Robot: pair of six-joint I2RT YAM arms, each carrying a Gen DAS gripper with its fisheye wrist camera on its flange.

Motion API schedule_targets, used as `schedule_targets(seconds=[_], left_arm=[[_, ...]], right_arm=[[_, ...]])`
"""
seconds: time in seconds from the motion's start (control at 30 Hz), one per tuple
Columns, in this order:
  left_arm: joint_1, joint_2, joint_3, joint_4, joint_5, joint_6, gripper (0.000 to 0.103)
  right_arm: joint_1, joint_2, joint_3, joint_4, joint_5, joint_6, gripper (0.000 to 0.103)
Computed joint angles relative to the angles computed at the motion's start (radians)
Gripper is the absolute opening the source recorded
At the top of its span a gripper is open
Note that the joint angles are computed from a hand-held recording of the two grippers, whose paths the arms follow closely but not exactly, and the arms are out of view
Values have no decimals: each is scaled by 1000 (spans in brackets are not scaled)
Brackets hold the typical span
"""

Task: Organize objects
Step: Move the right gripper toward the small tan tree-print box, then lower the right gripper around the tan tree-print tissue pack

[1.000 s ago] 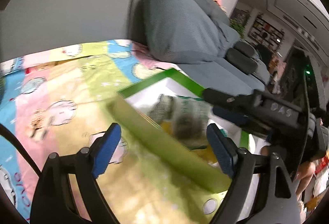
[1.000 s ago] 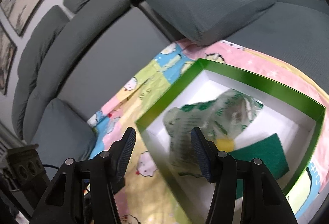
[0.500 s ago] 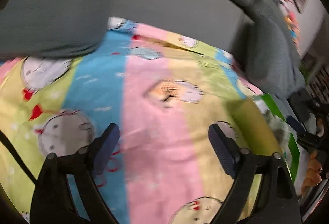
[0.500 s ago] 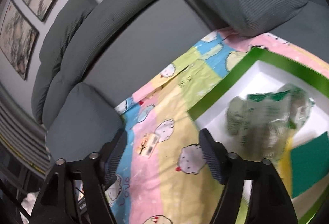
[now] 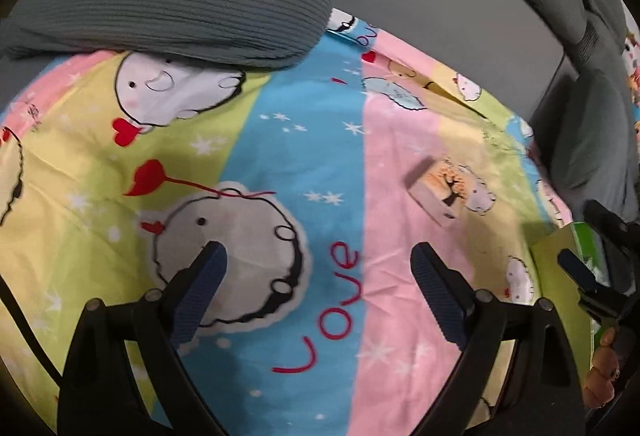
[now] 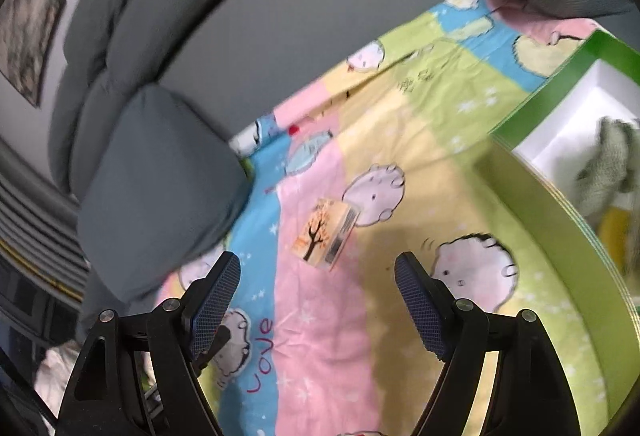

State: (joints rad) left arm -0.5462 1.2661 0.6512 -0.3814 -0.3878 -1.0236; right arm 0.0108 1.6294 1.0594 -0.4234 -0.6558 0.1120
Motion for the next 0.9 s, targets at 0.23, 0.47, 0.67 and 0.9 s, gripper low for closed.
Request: schedule_targets(seconds=[0.23, 0.47, 0.67, 0.9], left_arm=[[31, -26, -15, -5, -1, -4, 93], [9, -31, 10, -44, -50, -4, 93], [12, -46, 7, -45, -54, -1, 93], [23, -52, 3, -41, -41, 4, 93]], right_arm=[[164, 141, 52, 58, 193, 64, 81], [258, 240, 82, 156, 264, 98, 81], [320, 271, 102, 212, 366, 109, 81], [371, 311, 114, 227, 497, 92, 68]])
